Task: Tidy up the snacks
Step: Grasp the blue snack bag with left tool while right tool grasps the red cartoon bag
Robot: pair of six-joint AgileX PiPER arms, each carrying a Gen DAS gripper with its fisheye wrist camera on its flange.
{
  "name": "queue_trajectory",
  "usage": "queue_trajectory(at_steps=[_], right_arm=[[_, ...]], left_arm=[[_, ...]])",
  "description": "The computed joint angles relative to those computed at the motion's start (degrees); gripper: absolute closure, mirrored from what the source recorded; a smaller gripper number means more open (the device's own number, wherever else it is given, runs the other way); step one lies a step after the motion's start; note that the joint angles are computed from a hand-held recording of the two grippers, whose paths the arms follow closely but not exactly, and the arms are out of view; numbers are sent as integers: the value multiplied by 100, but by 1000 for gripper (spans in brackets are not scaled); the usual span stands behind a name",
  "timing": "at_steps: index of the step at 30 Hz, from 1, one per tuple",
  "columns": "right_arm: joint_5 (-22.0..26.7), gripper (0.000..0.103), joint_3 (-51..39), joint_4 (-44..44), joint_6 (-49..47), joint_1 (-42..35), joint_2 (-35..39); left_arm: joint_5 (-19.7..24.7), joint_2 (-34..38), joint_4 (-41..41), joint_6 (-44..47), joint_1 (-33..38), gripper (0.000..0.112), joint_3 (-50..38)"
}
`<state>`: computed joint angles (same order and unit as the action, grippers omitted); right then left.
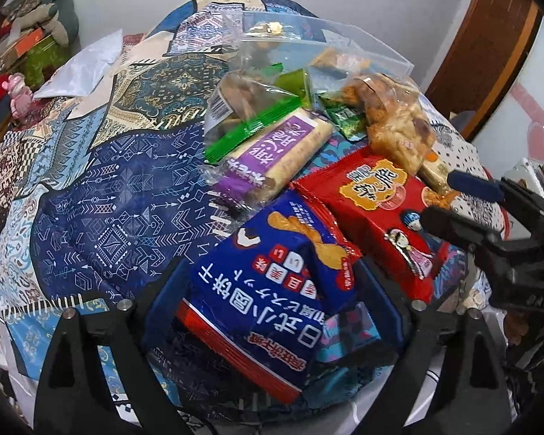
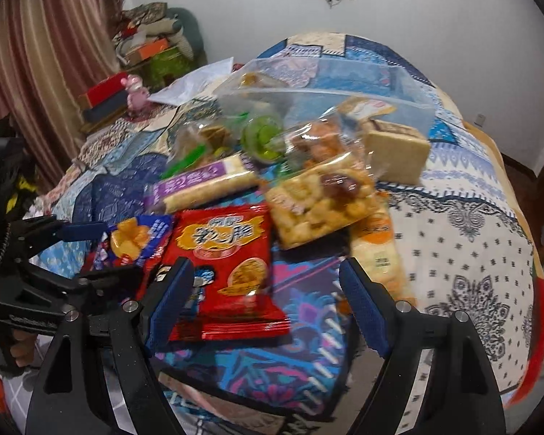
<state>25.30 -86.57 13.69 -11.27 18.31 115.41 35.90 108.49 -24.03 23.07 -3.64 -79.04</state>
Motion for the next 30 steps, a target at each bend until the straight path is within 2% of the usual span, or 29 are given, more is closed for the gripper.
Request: queue_trajectory(at_steps=[5, 9, 20, 21, 22, 23, 27, 30], right_arm=[[246, 23, -286, -62, 87, 121, 182], [429, 23, -530, -25, 173, 237, 351], [871, 19, -1103, -352, 511, 442, 827], [833, 20, -1094, -328, 494, 435, 833], [779, 23, -1059, -292, 463, 426, 818], [741, 28, -1025, -271, 445, 419, 792], [655, 39, -872, 177, 72, 313, 691], [605, 40, -712, 550, -249, 241, 584]], left_arm=[[-146, 30, -636, 619, 150, 19, 162], [-412, -54, -810, 905, 180, 30, 403], [-436, -418, -1314, 1487, 527, 50, 704], [-412, -462, -1395, 1578, 556, 60, 723], [-366, -505, -1393, 1595, 571, 64, 709], [-383, -540, -1372, 1586, 563, 65, 718], [-341, -562, -1169, 1532, 511, 66, 628], [-309, -524, -997, 1421, 448, 62, 603]])
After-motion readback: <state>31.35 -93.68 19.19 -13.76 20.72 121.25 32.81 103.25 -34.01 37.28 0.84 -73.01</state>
